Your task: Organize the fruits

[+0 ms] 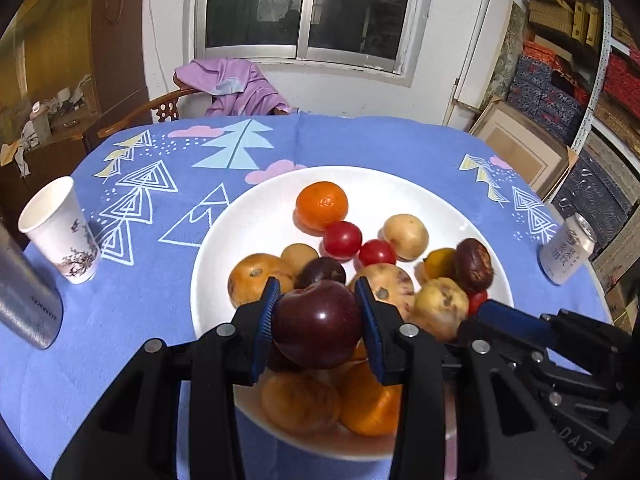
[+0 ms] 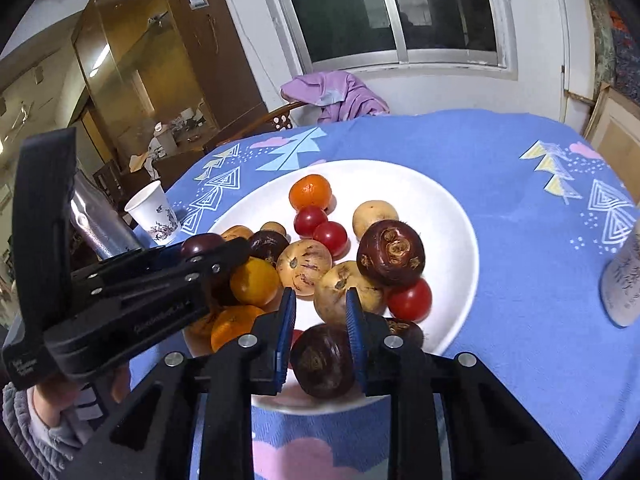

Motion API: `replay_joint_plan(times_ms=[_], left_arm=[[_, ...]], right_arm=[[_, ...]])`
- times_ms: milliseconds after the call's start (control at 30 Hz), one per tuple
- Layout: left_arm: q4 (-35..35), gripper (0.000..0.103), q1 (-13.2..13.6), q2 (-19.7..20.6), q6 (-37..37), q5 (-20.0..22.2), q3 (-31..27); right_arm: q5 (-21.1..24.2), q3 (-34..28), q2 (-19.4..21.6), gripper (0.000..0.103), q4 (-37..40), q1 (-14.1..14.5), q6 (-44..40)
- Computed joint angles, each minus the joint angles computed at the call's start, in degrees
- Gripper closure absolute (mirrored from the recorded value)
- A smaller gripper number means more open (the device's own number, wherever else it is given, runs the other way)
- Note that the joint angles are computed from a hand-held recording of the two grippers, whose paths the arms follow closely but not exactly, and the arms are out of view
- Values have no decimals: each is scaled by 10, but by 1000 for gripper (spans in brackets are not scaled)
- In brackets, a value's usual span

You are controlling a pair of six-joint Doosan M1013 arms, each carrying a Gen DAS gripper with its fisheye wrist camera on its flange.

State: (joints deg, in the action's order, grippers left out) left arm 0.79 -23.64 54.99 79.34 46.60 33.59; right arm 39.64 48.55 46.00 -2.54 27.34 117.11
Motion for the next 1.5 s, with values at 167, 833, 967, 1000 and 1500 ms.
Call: replay_joint_plan(times_ms=[167,833,967,1000,1500], left_arm=[[-19,61,5,12,3,-1,-17],[363,8,-46,-208,-319,-207,376],[466,5,-61,-234,-406,-211,430],[477,5,-63,-236,-414,-212,437],[343,4,-56,-238,-308,-227,433]], right_arm=[[-4,8,-2,77,36,-7,-12],[-125,236,-148,10,-406,64,358],[-79,259,-153,4,-514,85,448],[-72,259,-151,4,-509,86,443],[10,238,-132,3,-485,93,431]])
